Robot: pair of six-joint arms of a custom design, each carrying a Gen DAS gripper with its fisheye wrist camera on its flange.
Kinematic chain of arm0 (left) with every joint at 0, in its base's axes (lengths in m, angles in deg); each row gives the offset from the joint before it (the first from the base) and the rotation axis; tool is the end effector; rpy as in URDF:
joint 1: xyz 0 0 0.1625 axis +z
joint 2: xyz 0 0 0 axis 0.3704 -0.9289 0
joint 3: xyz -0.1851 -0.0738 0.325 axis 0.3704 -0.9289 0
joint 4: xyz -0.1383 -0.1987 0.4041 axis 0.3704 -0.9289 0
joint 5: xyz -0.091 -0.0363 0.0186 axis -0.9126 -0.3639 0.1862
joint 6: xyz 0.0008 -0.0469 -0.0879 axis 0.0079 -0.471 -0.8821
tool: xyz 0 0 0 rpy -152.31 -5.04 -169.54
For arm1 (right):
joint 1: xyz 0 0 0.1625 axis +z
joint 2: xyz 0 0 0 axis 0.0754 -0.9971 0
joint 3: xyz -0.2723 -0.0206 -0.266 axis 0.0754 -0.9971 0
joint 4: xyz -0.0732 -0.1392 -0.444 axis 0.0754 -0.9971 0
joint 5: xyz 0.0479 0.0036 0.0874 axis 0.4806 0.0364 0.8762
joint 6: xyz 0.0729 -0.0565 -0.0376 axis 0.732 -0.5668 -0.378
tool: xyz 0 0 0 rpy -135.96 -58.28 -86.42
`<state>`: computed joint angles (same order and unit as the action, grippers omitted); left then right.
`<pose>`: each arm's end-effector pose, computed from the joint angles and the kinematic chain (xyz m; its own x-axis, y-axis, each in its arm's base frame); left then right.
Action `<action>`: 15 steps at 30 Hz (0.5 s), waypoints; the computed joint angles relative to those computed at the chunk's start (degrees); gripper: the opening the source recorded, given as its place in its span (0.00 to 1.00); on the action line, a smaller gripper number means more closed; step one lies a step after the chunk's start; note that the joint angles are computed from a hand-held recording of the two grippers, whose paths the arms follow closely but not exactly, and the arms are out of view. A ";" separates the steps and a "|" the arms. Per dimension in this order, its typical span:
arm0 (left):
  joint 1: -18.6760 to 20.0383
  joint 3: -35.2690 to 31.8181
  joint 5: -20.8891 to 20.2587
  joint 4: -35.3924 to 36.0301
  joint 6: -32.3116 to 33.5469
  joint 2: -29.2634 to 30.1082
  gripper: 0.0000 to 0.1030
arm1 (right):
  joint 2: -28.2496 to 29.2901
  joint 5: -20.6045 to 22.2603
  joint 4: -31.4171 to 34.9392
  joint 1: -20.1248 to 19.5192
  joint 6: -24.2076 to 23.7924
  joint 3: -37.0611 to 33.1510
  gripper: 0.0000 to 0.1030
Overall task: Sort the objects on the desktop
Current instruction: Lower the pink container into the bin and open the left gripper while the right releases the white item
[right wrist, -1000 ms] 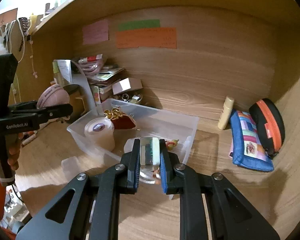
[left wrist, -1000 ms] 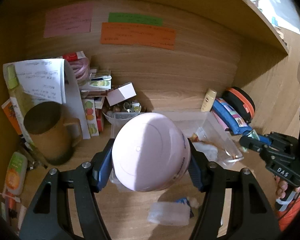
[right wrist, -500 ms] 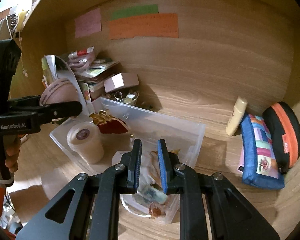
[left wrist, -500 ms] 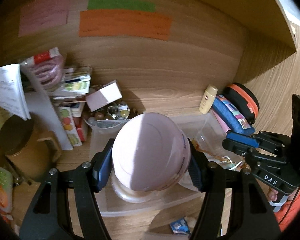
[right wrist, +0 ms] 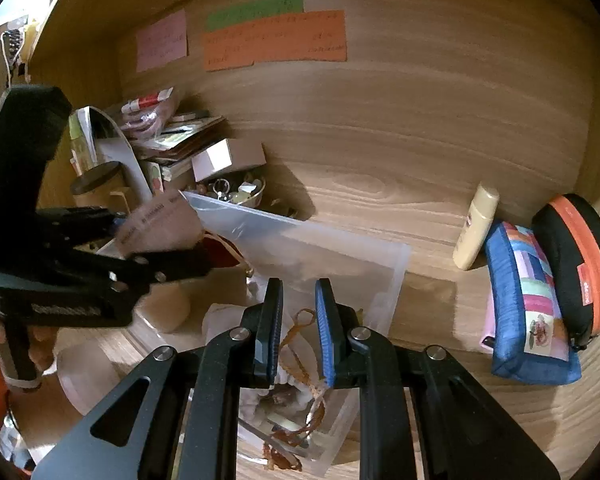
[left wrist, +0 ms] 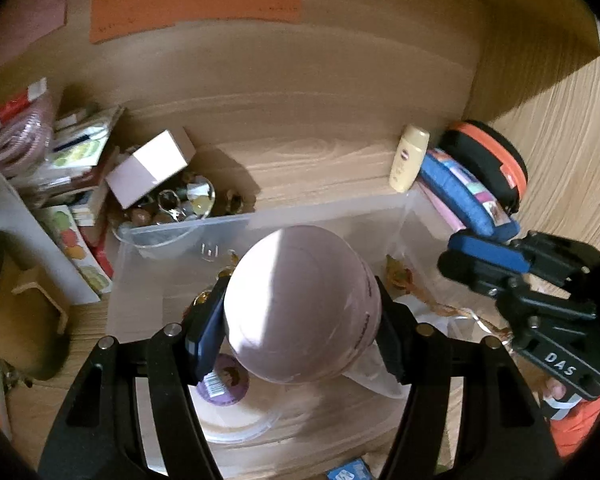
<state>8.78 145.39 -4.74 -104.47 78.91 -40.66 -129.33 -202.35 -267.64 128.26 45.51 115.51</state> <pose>-0.2530 -0.3461 0.1676 -0.5084 0.7808 -0.3631 0.8602 0.4798 -0.1727 0.2558 -0.2097 0.1584 -0.7196 0.0604 0.6917 -0.5467 0.5649 -0.6181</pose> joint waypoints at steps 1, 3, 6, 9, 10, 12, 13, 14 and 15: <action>-0.05 -0.14 -0.15 -0.09 -0.02 0.39 0.63 | 0.28 -0.44 -0.65 0.21 -0.32 -0.02 0.16; -0.60 -0.23 0.58 -0.08 0.13 0.93 0.63 | 0.40 -0.53 -2.48 0.49 -1.40 0.23 0.22; -1.08 -0.82 1.38 1.55 0.03 1.85 0.63 | 1.30 -1.47 -5.25 1.26 -2.81 0.25 0.35; -1.56 -1.03 2.51 2.74 0.09 2.45 0.63 | 1.69 -1.98 -7.10 1.96 -4.05 0.18 0.36; -1.63 -1.09 2.51 2.89 0.11 2.60 0.63 | 1.63 -2.00 -7.34 2.08 -4.14 0.20 0.38; -1.65 -1.48 2.31 3.97 -0.14 2.99 0.63 | 1.92 -2.53 -7.81 2.29 -4.23 0.09 0.42; -1.72 -1.57 2.35 4.32 -0.15 3.21 0.63 | 2.05 -2.81 -8.05 2.42 -4.27 0.06 0.44; -2.05 -1.52 2.88 4.46 0.01 3.36 0.63 | 2.23 -2.96 -8.49 2.52 -4.48 0.02 0.45; -2.42 -1.45 3.45 4.70 0.07 3.46 0.63 | 2.25 -2.97 -8.83 2.67 -4.71 0.03 0.45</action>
